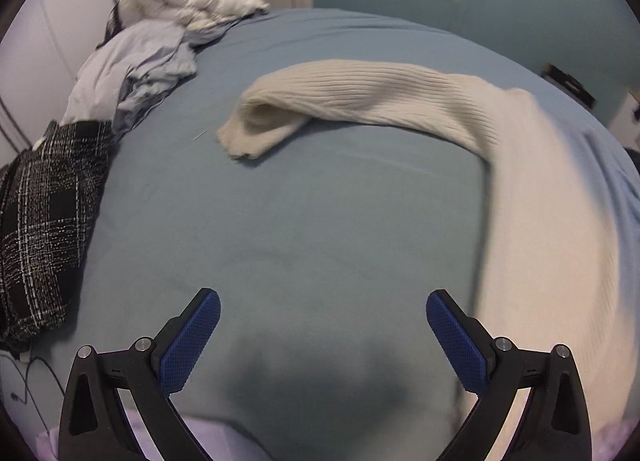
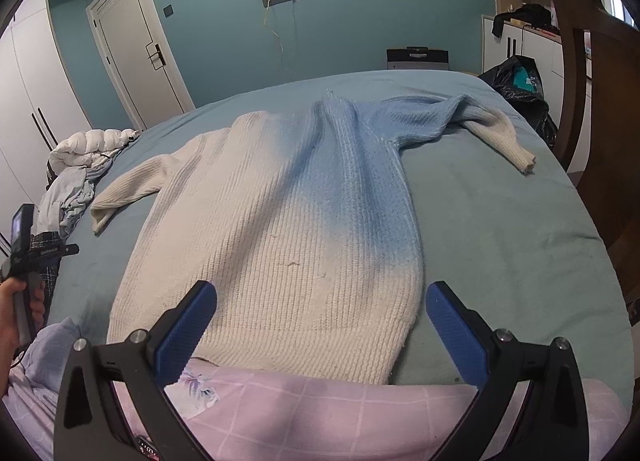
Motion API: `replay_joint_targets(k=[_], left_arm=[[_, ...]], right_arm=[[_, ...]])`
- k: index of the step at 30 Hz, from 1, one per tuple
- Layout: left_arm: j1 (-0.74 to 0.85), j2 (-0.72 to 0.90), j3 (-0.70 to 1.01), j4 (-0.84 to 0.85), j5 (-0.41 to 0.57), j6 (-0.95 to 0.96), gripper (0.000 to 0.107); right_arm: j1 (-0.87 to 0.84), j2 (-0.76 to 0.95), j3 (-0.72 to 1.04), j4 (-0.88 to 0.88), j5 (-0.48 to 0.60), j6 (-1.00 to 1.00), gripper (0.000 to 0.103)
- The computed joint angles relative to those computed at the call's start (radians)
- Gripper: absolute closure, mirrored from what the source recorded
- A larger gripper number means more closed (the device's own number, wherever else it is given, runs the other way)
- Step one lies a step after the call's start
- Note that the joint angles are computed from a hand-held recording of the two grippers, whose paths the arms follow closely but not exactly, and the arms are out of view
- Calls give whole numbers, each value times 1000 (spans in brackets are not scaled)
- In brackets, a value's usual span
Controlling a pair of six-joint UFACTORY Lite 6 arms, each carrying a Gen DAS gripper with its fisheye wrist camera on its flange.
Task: Fold small clothes
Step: 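Grasp the cream sleeve cuff with the left gripper and lift it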
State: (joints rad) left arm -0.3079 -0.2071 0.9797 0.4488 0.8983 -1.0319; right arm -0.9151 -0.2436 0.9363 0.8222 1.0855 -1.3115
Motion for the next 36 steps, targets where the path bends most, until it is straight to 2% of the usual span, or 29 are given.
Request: replay_joint_targets(k=[5, 9, 14, 19, 23, 26, 28, 29, 30, 31, 32, 33, 35, 36], left_arm=[[338, 192, 68, 32, -154, 152, 4], [482, 380, 193, 18, -248, 245, 4], [559, 569, 344, -154, -296, 420, 4], [593, 739, 501, -241, -278, 476, 4], [573, 862, 624, -218, -239, 497, 4], [566, 885, 656, -214, -264, 509, 4], [563, 897, 679, -232, -278, 549, 13], [560, 898, 682, -225, -286, 552, 24], [554, 889, 679, -212, -292, 540, 41], [549, 881, 679, -199, -293, 526, 54], [544, 877, 686, -192, -284, 518, 80], [539, 875, 703, -201, -261, 519, 87], [543, 849, 705, -194, -227, 501, 90], [541, 809, 675, -134, -222, 439, 91]], right_arm=[[34, 29, 8, -24, -24, 31, 1], [74, 57, 17, -54, -53, 76, 1], [116, 77, 20, -92, -88, 132, 1], [155, 90, 18, -123, -122, 180, 1], [181, 89, 9, -146, -145, 194, 1], [202, 86, 3, -165, -167, 208, 1], [218, 91, 2, -181, -182, 224, 1], [224, 93, 1, -184, -187, 228, 1], [230, 94, 1, -188, -192, 233, 1], [235, 93, -1, -193, -199, 238, 1], [241, 94, -2, -197, -204, 245, 1], [245, 94, -3, -199, -208, 250, 1], [245, 93, -6, -200, -210, 250, 1], [240, 93, -5, -198, -206, 246, 1]])
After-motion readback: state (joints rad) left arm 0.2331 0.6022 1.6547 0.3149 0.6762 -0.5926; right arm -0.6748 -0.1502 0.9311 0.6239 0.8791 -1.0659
